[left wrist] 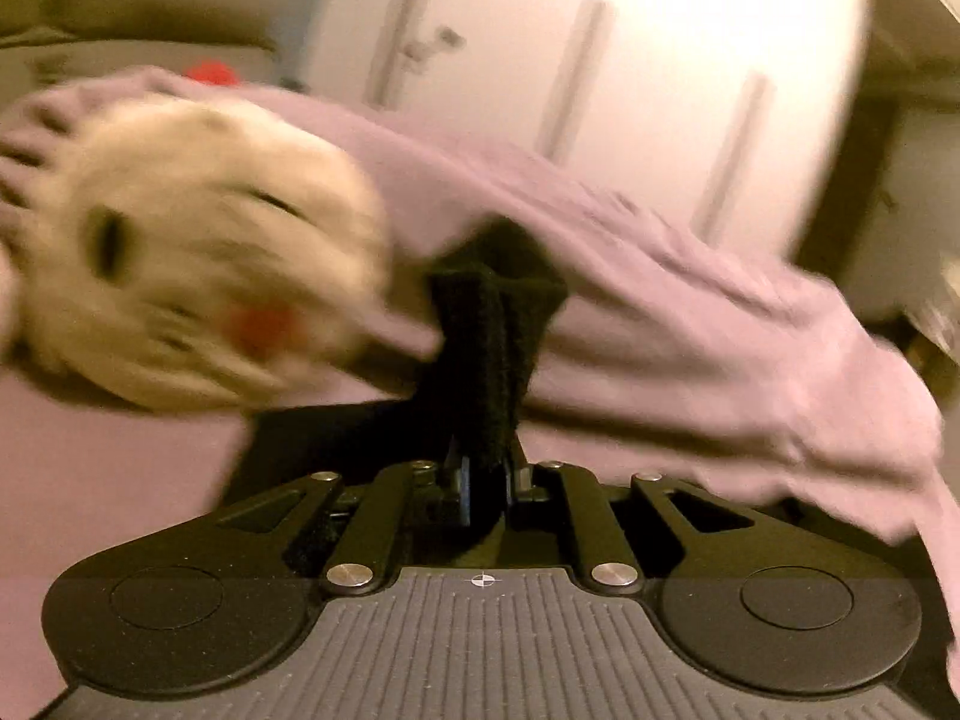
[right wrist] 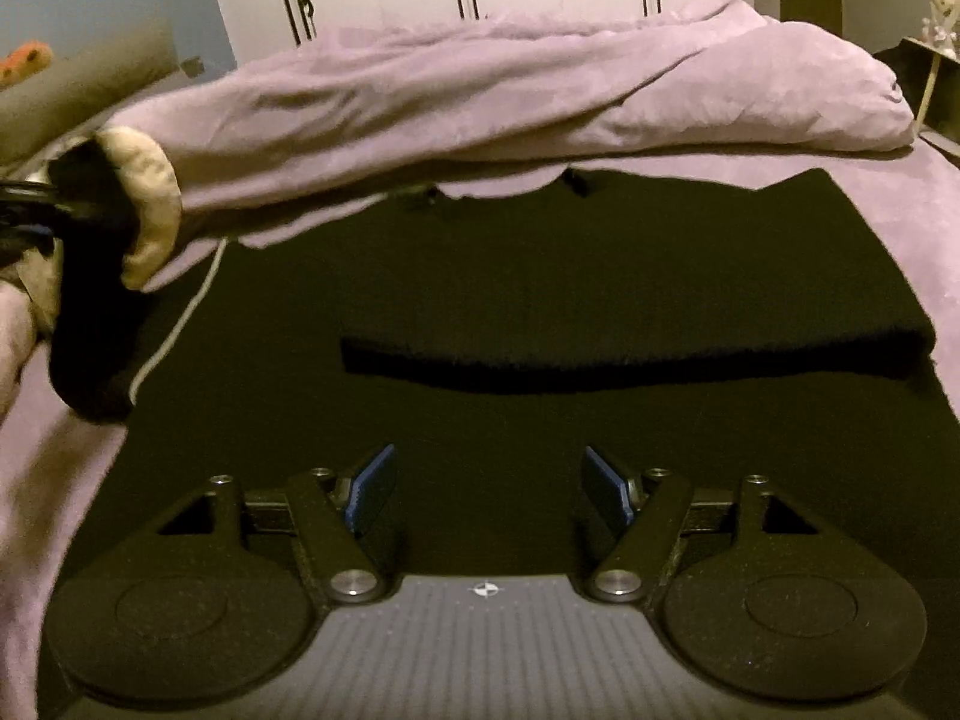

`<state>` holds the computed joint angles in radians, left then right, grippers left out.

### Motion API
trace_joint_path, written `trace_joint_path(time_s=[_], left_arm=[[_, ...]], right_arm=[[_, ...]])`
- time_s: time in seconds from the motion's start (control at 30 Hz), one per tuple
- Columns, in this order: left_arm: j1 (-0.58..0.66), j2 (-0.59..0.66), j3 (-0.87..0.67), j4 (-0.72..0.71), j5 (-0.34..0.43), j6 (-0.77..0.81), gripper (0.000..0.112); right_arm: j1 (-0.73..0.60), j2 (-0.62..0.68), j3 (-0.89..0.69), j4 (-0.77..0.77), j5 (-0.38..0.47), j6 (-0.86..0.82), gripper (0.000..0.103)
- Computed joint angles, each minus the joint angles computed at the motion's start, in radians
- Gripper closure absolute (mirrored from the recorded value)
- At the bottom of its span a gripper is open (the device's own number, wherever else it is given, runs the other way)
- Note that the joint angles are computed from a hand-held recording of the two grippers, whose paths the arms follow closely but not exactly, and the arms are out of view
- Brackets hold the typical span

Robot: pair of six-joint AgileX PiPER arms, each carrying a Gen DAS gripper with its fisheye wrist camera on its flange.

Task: Fold small clothes

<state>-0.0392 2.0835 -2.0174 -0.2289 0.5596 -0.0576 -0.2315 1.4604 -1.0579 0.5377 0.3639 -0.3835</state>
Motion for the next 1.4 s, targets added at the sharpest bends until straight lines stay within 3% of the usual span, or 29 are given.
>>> trace_joint_path(time_s=[0.07,0.13,0.17,0.23,0.3,0.33,0.43,0.53,0.67,0.8,0.83,0.9,0.93,1.1,1.27,1.4], left_arm=[[-0.077,0.02,0.001,0.037,0.054,-0.043,0.092],[-0.12,0.028,0.025,0.043,0.104,-0.087,0.065],[-0.126,0.021,0.054,0.03,0.103,-0.088,0.059],[-0.135,-0.06,0.209,0.033,0.048,-0.14,0.036],[-0.129,-0.171,0.39,0.037,-0.023,-0.197,0.031],[-0.123,-0.23,0.477,0.064,-0.045,-0.241,0.029],[-0.137,-0.368,0.644,0.241,-0.01,-0.438,0.029],[-0.099,-0.441,0.735,0.268,0.045,-0.45,0.029],[-0.064,-0.488,0.818,0.246,0.067,-0.471,0.029],[-0.054,-0.52,0.883,0.229,0.034,-0.461,0.029],[-0.058,-0.519,0.887,0.237,0.031,-0.456,0.029],[-0.067,-0.513,0.885,0.256,0.028,-0.447,0.029],[-0.065,-0.519,0.892,0.253,0.025,-0.439,0.029],[-0.051,-0.513,0.876,0.226,0.035,-0.438,0.029],[-0.067,-0.489,0.823,0.283,0.062,-0.489,0.029],[-0.077,-0.439,0.746,0.288,0.074,-0.504,0.029]], right_arm=[[-0.028,-0.007,-0.009,0.068,0.029,-0.063,0.034],[-0.059,-0.009,-0.025,0.132,0.065,-0.137,0.034],[-0.071,-0.007,-0.035,0.161,0.077,-0.171,0.034],[-0.096,0.013,-0.067,0.224,0.122,-0.233,0.034],[-0.11,0.053,-0.113,0.284,0.179,-0.271,0.034],[-0.107,0.077,-0.141,0.303,0.206,-0.274,0.034],[-0.077,0.167,-0.233,0.402,0.277,-0.323,0.034],[-0.025,0.291,-0.354,0.473,0.333,-0.306,0.037],[0.033,0.517,-0.606,0.453,0.435,-0.083,0.041],[0.067,0.674,-0.782,0.427,0.475,0.104,0.042],[0.068,0.698,-0.798,0.459,0.479,0.126,0.047],[0.077,0.728,-0.83,0.484,0.468,0.161,0.067],[0.082,0.734,-0.849,0.459,0.465,0.181,0.092],[0.128,0.633,-0.829,0.321,0.327,0.05,0.093],[0.127,0.479,-0.708,0.213,0.159,-0.229,0.093],[0.053,0.506,-0.768,0.051,0.222,-0.136,0.089]])
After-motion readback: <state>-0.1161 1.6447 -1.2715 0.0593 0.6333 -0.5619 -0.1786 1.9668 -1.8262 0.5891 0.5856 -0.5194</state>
